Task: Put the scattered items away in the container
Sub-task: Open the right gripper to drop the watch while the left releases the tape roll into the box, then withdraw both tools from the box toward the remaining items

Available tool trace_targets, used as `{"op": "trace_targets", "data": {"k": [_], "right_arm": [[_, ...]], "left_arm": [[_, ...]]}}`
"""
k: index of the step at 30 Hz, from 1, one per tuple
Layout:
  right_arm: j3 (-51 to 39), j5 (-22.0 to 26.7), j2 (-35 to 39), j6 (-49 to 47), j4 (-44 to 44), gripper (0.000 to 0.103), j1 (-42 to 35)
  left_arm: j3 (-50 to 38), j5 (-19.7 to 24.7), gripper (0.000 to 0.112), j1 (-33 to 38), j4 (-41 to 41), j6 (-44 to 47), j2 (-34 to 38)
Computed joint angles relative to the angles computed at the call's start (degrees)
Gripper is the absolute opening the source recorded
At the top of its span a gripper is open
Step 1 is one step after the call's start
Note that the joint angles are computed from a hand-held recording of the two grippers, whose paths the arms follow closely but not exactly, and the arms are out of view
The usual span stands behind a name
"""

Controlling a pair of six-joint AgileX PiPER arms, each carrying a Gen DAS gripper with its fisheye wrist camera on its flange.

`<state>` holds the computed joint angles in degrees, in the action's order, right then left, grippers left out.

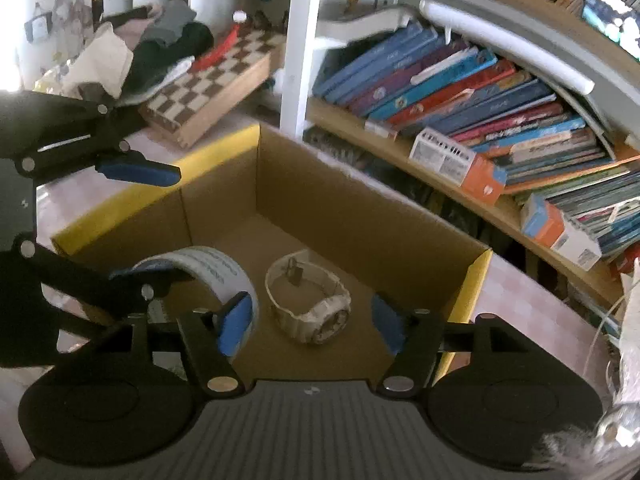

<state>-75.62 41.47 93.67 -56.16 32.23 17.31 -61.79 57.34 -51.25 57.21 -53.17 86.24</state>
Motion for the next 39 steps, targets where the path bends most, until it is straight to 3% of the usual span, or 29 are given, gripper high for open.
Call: {"op": "trace_targets", "data": {"k": [11, 19, 26, 31, 35, 39], "right_arm": [[8.55, -4.10, -11.77, -0.73, 4.90, 0.080, -0.68], [13.68, -7.18, -17.89, 8.98, -0.07, 0.082, 0.14], [18.17, -6.42, -22.23, 14.26, -2.32, 0.084, -0.72], [20.23, -5.11, -24.37, 13.84, -0.73, 0.084, -3.28], [20.84, -4.50, -25.25, 12.10, 1.18, 0.084, -6.59], [21.36, -3.30, -25.44, 11.65, 2.75, 0.084, -10.11]], "left_arm": [[3.23, 8.46, 0.080, -9.48, 6.04, -7.17, -5.94], [5.27, 11.40, 0.089, -11.58, 4.49, -7.93, -6.68], [2.94, 8.35, 0.090, -6.82, 1.41, -4.71, -5.79], [-1.72, 9.77, 0.093, -2.54, -4.20, 3.64, -1.53], [-0.99, 9.63, 0.093, -2.86, -4.37, 4.11, -2.38], [-1.44, 6.69, 0.095, -0.34, -10.91, 4.95, -6.19]]}}
